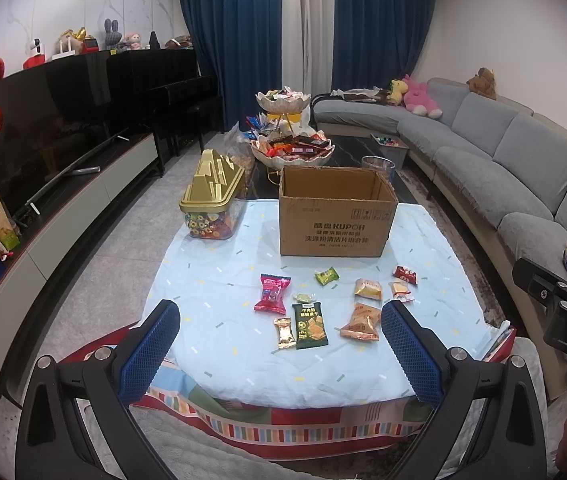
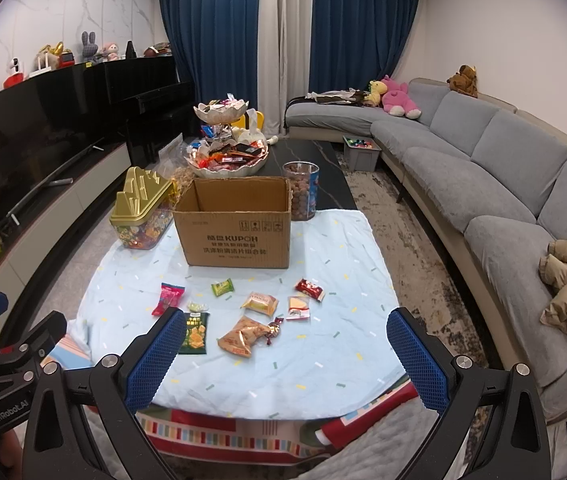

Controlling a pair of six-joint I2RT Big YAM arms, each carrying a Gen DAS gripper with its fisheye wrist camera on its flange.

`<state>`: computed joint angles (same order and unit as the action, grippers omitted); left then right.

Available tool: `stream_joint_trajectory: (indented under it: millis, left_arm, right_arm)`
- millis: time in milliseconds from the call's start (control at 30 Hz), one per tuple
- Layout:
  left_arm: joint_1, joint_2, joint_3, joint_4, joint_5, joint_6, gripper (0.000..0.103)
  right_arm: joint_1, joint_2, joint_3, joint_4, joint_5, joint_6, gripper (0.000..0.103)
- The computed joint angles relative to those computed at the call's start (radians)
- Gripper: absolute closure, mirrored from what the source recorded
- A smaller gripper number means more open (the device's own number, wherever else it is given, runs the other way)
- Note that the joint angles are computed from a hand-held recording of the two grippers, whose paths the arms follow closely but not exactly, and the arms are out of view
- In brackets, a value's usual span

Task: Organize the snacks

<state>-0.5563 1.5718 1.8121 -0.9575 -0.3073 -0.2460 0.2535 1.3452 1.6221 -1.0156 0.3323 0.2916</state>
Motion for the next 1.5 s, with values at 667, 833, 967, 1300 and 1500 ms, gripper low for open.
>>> stream_joint_trajectory:
  millis: [667,833,967,1300,1500]
  left_arm:
    - [0.017,0.012,-0.008,0.010,0.035,0.032,0.001]
    - [0.024,0.042,0.032,-0.009,0.043,0.042,0.001]
    - [0.030,0.073,0.069,-0.030,0.051,0.047,0.001]
    - [0.044,0.158,0.164,-0.070,0.068,0.060,0.001]
    - [0.041,0.218,0.223,-0.092,0.099,0.084,0.004]
  right_arm:
    - [-0.013,0.003,0.004,-0.009,-0.015,-0.003,0.001]
    - [-0.014,0.040,0.028,-0.009,-0.017,-0.009,0.001]
    - [-0.018,0.075,0.058,-0.020,-0.024,-0.017,0.001]
    - [-0.033,0.150,0.110,-0.020,-0.059,-0.043,0.001]
    - [-0.052,0.184,0.120,-0.013,-0.107,-0.048,0.007]
